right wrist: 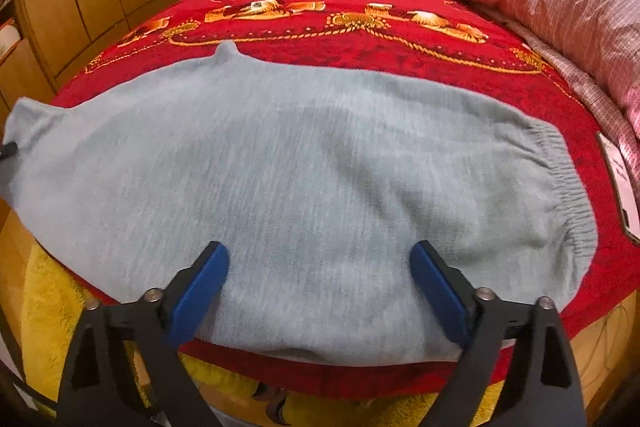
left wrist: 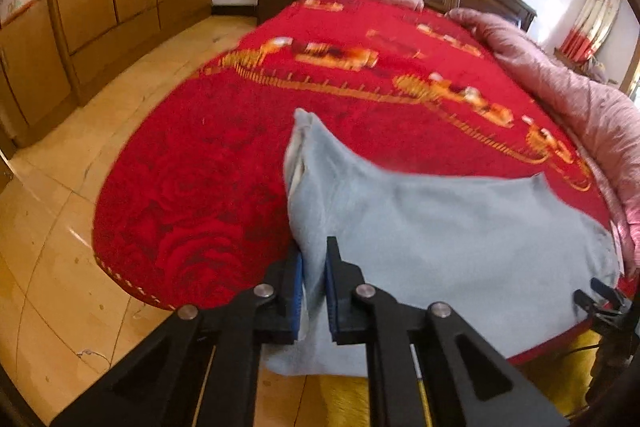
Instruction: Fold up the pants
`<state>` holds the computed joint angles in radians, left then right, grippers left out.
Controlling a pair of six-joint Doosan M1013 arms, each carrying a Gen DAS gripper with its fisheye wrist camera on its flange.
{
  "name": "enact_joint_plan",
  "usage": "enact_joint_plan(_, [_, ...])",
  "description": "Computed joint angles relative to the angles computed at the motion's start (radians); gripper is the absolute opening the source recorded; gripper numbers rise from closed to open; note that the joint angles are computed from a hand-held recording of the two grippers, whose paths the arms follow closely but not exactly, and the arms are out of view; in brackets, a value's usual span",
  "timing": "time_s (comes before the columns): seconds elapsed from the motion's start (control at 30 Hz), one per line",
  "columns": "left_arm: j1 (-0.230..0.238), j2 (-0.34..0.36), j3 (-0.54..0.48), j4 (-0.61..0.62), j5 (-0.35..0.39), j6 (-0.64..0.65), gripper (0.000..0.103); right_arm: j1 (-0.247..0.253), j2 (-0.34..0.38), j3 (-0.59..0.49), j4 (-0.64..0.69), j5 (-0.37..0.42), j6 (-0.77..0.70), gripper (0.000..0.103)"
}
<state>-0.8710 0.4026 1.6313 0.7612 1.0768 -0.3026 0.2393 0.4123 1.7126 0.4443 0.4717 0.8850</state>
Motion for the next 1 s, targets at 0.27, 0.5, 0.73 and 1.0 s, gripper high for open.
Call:
enact_joint_plan(0.27, [-0.035, 0.041, -0.153, 0.011, 0.081, 0.120, 0.009, -0.039, -0.034, 0.023, 0.201, 0.042, -0.183, 0.081])
enact_joint_plan(0.5, [-0.045, 0.124, -0.312, -0.021, 0.033, 0.280, 0.010, -0.069, -0.041, 0.022, 0.225, 0.092, -0.194, 0.081])
enact_joint_plan(0.73, [-0.025, 0.236, -0.464, -0.132, -0.040, 0.432, 0.010, -0.098, -0.035, 0.008, 0.199, 0.129, -0.136, 0.081])
enact_joint_plan(1.0, [0.001, 0.345, -0.597, -0.263, -0.063, 0.584, 0.010, -0.128, -0.025, -0.003, 0.211, 0.164, -0.127, 0.081])
